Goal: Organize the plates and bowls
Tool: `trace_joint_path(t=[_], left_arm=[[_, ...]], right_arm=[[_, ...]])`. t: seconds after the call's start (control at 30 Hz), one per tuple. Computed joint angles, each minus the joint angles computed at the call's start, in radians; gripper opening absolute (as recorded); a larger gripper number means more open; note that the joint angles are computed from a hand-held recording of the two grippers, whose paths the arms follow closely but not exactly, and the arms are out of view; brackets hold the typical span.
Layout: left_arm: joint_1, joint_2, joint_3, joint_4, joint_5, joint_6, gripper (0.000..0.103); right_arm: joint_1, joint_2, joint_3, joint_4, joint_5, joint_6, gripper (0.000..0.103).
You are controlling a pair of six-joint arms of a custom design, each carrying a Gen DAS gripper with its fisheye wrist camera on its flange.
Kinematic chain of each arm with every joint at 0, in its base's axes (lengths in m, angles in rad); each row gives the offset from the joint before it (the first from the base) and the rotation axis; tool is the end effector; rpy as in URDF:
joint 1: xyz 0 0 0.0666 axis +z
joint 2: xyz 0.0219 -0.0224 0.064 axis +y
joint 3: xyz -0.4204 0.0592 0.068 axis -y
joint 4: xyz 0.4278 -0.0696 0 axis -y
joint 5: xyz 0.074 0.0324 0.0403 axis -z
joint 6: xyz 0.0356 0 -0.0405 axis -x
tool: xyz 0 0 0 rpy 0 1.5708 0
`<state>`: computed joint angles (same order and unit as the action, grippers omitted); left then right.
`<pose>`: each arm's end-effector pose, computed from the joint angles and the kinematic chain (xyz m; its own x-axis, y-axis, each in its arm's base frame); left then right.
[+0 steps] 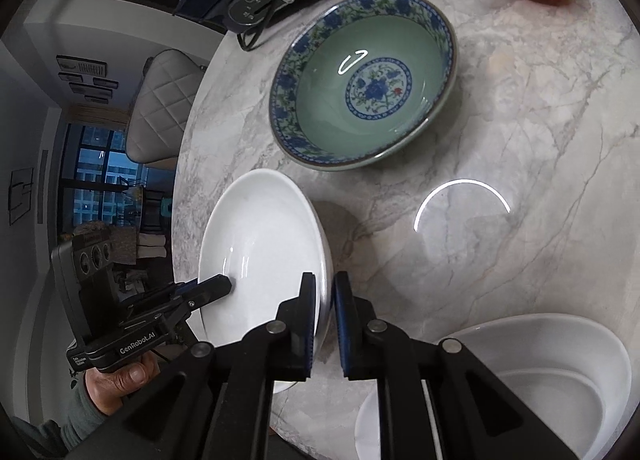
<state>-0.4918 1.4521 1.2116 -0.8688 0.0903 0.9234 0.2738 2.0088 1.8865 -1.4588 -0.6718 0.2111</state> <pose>0.4423 -0.2410 0.3561 -0.8794 -0.4301 -0.2041 -0.3246 0.8553 -0.4039 0.6537 0.2062 0.3284 -0.8983 -0.4226 -0.1203 -0.4026 0.6819 0.6107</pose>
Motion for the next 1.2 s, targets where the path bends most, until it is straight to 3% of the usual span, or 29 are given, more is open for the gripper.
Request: trace_joint_path(t=[0.4, 0.67, 0.97, 1.2], left_arm=[[-0.064, 0.032, 0.217, -0.061, -0.082, -0.159, 0.011], [-0.136, 0.113, 0.394, -0.091, -0.061, -0.259, 0.011], [-0.233, 0.229, 0.459, -0.125, 0.036, -0.281, 0.011], [-0.268, 0.327, 0.429, -0.103, 0.077, -0.231, 0.011]], right_arm=[[-0.077, -0.179, -0.107, 0.141, -0.029, -0.070, 0.013], [-0.180, -0.317, -0.218, 0.213, -0.032, -0.116, 0.013], [-0.303, -0.463, -0.419, 0.255, -0.007, -0.149, 0.013], [-0.359, -0.419, -0.519, 0.279, 0.023, -0.135, 0.013]])
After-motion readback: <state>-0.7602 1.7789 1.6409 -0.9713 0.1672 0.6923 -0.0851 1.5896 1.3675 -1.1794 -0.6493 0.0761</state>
